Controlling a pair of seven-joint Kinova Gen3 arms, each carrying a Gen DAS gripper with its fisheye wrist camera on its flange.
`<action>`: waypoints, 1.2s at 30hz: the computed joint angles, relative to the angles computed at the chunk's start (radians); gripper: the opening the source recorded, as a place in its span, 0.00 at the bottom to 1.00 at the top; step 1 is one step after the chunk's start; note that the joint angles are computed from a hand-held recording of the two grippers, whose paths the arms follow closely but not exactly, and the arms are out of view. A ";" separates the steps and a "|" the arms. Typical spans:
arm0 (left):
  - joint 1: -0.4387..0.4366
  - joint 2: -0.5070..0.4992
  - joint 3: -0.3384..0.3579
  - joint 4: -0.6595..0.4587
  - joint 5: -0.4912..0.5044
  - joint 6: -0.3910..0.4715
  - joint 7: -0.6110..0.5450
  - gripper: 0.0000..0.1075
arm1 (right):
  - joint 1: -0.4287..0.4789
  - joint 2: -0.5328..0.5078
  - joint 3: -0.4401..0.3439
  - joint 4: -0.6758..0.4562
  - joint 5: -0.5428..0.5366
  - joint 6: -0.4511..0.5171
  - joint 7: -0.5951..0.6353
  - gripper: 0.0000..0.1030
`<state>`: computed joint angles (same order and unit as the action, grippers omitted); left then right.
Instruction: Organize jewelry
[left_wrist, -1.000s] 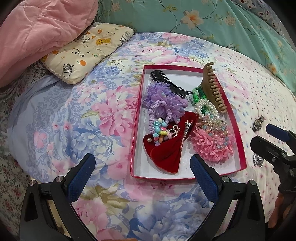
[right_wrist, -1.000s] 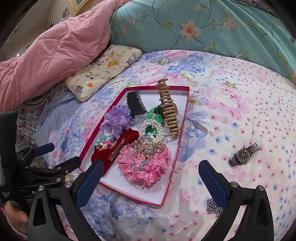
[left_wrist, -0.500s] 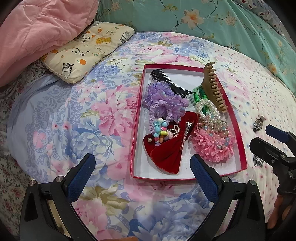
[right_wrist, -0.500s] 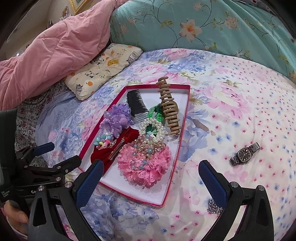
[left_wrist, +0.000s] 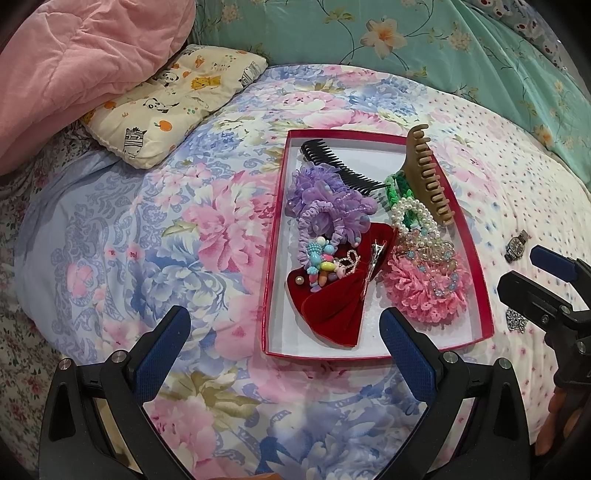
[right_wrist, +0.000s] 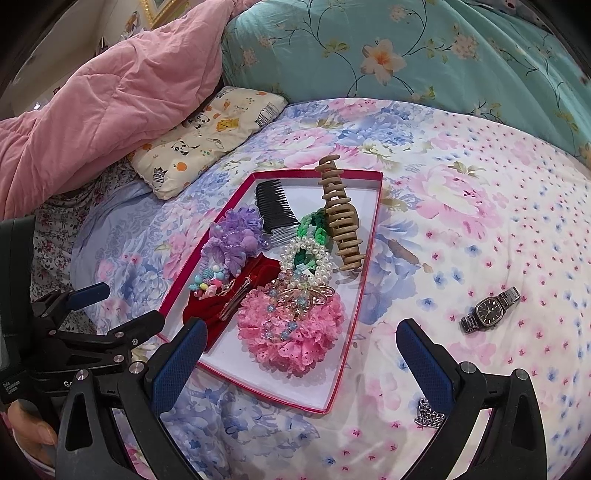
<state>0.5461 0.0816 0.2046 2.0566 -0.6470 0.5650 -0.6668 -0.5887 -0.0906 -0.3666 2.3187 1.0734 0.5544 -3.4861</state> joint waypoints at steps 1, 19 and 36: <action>-0.001 0.000 0.000 0.001 0.004 -0.001 -0.003 0.96 | 0.000 0.000 0.000 0.000 -0.001 -0.001 0.000 1.00; -0.002 0.001 0.000 -0.002 0.007 -0.001 -0.011 0.96 | 0.002 -0.001 -0.001 -0.002 -0.004 -0.001 0.007 1.00; -0.006 0.001 -0.004 0.001 0.008 -0.008 -0.021 0.96 | -0.001 -0.002 0.000 -0.011 -0.013 0.006 0.018 1.00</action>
